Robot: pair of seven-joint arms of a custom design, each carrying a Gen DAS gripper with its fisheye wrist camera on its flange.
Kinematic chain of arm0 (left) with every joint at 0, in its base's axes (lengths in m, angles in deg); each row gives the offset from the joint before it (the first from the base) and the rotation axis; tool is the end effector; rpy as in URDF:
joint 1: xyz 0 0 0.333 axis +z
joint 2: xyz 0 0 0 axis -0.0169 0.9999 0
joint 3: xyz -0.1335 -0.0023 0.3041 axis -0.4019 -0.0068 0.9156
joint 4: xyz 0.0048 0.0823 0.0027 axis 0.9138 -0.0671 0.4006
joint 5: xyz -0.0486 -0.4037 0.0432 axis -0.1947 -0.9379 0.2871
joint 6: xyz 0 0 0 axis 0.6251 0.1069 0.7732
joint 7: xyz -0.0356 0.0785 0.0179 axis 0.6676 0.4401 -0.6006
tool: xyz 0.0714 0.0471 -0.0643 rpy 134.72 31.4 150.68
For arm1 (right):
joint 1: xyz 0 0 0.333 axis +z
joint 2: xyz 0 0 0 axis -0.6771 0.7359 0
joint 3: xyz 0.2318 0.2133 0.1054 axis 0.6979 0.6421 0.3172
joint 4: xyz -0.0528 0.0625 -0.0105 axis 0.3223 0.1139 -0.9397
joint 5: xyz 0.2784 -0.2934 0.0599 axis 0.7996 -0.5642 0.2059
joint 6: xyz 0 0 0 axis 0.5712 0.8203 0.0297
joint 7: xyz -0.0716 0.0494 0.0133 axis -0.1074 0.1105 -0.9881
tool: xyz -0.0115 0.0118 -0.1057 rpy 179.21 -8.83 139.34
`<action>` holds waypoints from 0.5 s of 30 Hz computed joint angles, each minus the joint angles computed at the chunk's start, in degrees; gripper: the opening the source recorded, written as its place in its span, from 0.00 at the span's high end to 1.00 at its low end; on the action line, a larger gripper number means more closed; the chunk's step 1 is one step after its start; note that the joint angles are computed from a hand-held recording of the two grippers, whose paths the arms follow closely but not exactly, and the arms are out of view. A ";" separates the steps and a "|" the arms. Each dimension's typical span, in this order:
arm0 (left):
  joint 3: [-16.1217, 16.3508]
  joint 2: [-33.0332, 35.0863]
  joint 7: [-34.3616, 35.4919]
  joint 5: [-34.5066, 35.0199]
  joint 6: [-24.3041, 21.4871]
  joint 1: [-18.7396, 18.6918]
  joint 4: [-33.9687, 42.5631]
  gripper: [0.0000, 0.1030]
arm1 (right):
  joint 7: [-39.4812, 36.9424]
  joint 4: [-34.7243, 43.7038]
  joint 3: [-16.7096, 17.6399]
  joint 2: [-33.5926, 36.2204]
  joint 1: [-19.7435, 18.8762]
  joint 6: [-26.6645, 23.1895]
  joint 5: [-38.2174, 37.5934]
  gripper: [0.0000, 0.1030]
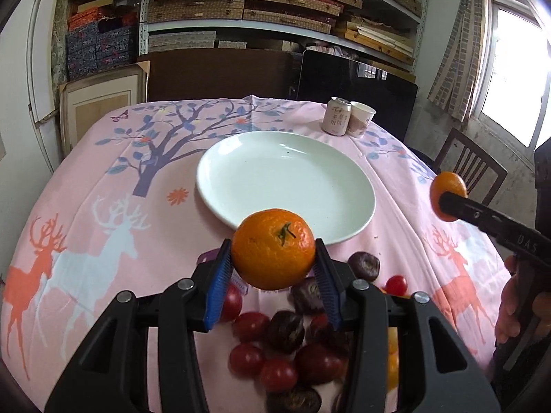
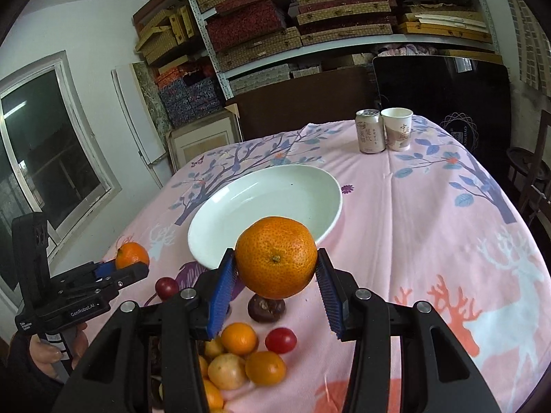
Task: Organize fruits
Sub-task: 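Open the left tool onto the white plate while the right tool releases the orange there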
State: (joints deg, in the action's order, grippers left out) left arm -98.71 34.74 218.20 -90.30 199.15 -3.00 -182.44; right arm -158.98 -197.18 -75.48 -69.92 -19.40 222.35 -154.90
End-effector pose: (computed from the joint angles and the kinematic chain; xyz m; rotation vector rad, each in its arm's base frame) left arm 0.6298 -0.1361 0.4296 -1.1841 2.3845 -1.1704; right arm 0.4925 0.3178 0.4372 -1.2727 1.8790 -0.7145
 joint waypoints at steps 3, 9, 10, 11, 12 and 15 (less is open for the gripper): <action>0.55 5.81 -9.45 8.54 -1.90 -1.93 6.50 0.56 | -7.31 5.55 -0.95 5.79 -0.40 0.35 4.58 0.54; 1.00 15.46 -24.76 21.90 -6.91 -3.03 17.69 0.54 | -15.09 13.61 -4.40 13.14 2.84 -3.40 6.75 0.45; -0.27 15.60 -24.16 20.91 -6.23 -1.80 17.63 0.51 | -13.62 13.45 -4.95 12.96 3.57 -3.65 5.35 0.41; -1.33 15.20 -23.47 20.06 -5.22 -0.74 17.00 0.40 | -12.36 12.84 -5.27 12.49 3.86 -3.09 4.42 0.40; -2.56 14.35 -21.99 18.35 -3.67 0.51 15.78 0.33 | -11.41 12.04 -5.35 11.88 4.08 -3.09 4.05 0.40; -5.75 10.63 -15.21 11.28 -1.97 4.52 11.40 0.32 | -5.30 7.98 -5.27 8.83 4.18 -2.07 0.75 0.39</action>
State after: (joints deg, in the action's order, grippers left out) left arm -104.45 45.37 202.99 -79.03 197.17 1.52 -171.05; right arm -164.28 -189.20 -80.75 -61.09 -15.21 220.28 -154.14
